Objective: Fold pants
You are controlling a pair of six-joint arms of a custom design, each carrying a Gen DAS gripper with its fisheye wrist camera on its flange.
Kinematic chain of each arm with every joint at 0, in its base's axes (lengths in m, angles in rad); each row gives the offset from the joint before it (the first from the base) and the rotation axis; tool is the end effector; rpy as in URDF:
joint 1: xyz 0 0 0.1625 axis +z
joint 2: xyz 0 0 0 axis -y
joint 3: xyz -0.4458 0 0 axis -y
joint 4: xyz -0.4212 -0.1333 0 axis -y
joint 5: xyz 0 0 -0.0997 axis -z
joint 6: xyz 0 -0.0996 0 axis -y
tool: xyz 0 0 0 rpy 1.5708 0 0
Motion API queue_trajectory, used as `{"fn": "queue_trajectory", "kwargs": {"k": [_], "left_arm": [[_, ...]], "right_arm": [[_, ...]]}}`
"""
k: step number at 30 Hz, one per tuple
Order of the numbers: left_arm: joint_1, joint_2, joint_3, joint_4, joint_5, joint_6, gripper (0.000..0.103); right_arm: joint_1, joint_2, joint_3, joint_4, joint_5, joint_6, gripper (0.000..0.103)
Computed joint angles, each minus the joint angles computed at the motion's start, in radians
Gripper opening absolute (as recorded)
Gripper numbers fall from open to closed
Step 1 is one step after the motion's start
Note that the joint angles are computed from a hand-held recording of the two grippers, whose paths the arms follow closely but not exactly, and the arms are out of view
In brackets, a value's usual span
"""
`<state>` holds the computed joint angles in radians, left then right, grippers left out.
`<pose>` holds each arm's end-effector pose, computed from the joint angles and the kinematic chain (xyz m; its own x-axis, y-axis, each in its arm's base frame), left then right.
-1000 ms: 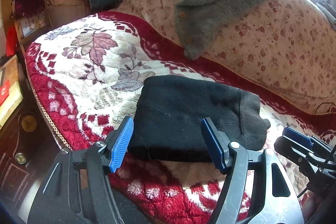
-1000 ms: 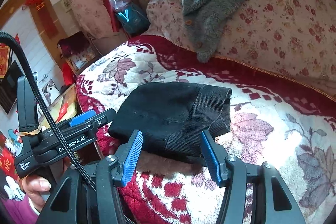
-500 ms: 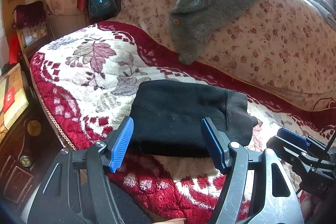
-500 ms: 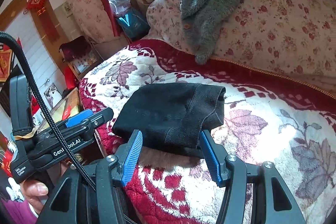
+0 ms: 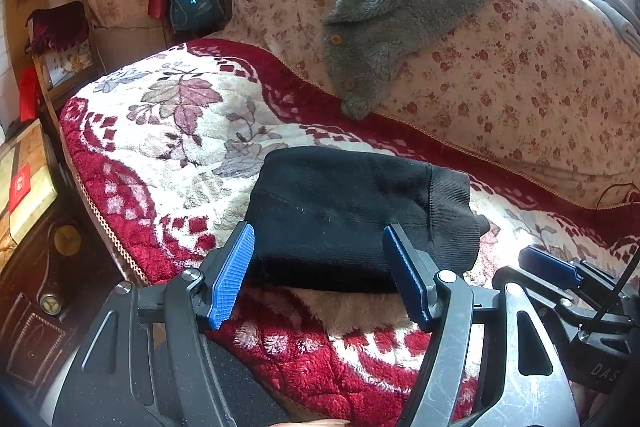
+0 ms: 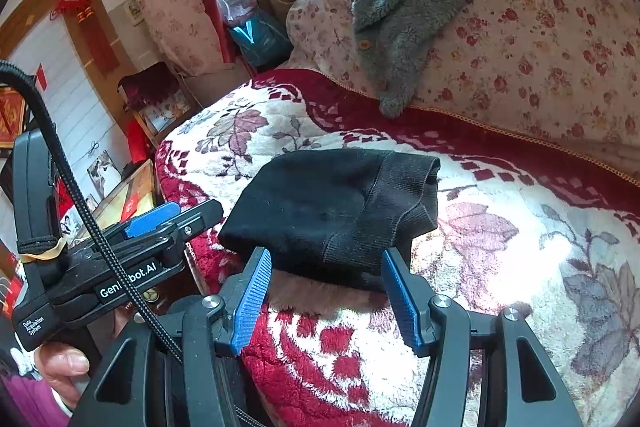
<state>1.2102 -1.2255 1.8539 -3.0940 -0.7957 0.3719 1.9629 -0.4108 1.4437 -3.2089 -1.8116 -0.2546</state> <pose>-0.0251 -0.6419 0.3676 -0.7219 -0.0283 -0.6914 0.5186 0.6394 -0.5677 0.3922 -0.6619 -0.0440 -0.8395 -0.4292 0.3331 -0.5432 0.6736 -0.5012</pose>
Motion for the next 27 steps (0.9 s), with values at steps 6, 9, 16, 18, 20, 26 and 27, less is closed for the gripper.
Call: {"fn": "queue_trajectory", "kwargs": {"k": [6,9,16,18,20,26,27], "left_arm": [[0.009,-0.006,0.007,0.007,-0.003,-0.014,0.068],[0.013,-0.005,-0.001,0.017,-0.007,-0.019,0.068],[0.016,-0.001,-0.007,0.022,-0.004,-0.027,0.068],[0.017,-0.001,-0.007,0.025,-0.002,-0.033,0.068],[0.017,0.000,-0.008,0.026,0.001,-0.036,0.068],[0.017,0.001,-0.008,0.027,0.004,-0.036,0.068],[0.017,0.001,-0.007,0.027,0.004,-0.036,0.068]], "right_arm": [[-0.004,0.000,-0.003,0.008,0.003,0.000,0.055],[-0.005,0.002,-0.004,0.012,0.003,0.003,0.055],[-0.001,0.013,-0.021,0.022,0.003,0.003,0.055],[0.000,0.016,-0.025,0.024,0.003,0.002,0.055],[0.000,0.016,-0.026,0.027,0.005,0.006,0.055],[-0.002,0.020,-0.032,0.036,0.005,0.012,0.055],[-0.002,0.021,-0.034,0.037,0.005,0.013,0.055]]}}
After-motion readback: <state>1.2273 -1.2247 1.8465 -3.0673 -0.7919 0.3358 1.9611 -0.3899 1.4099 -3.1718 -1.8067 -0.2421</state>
